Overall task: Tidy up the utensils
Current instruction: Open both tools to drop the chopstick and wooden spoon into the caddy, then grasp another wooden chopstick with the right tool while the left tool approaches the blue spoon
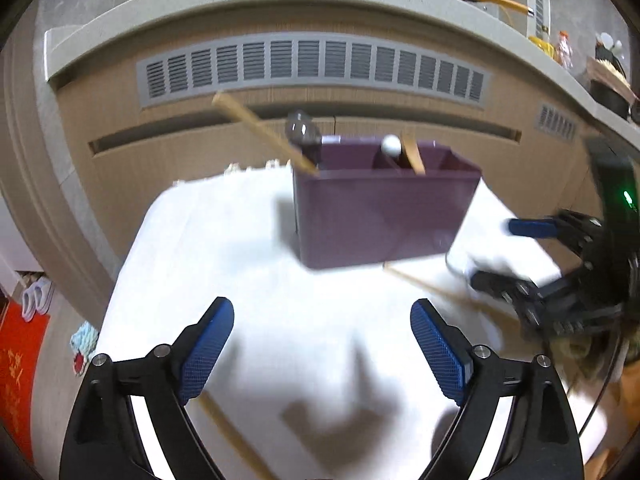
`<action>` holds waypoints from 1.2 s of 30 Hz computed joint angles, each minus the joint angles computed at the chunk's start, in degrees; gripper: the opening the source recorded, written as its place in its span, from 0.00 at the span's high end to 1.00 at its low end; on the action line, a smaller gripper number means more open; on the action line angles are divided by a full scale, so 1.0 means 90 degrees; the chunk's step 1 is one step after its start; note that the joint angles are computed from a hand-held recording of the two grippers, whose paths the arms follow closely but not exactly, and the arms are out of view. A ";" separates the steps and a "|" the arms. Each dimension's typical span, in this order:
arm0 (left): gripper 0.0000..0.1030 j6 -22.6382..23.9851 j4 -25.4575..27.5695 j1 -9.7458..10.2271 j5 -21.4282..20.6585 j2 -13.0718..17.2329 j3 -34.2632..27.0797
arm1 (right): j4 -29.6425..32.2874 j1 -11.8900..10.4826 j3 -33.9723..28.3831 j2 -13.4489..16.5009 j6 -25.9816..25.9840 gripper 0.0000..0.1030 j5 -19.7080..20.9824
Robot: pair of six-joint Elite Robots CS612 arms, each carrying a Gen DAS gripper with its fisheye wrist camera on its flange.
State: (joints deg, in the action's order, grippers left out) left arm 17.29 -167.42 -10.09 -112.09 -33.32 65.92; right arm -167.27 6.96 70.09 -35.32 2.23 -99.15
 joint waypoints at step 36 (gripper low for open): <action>0.02 0.2038 0.1697 -0.0157 -0.0519 -0.0685 0.1121 | -0.0396 0.0033 0.1473 -0.0976 0.0643 0.94 0.1323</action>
State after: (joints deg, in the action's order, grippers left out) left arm 35.63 -152.15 -11.50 -116.76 -39.48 76.01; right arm -170.83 7.25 83.34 -44.10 8.02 -87.24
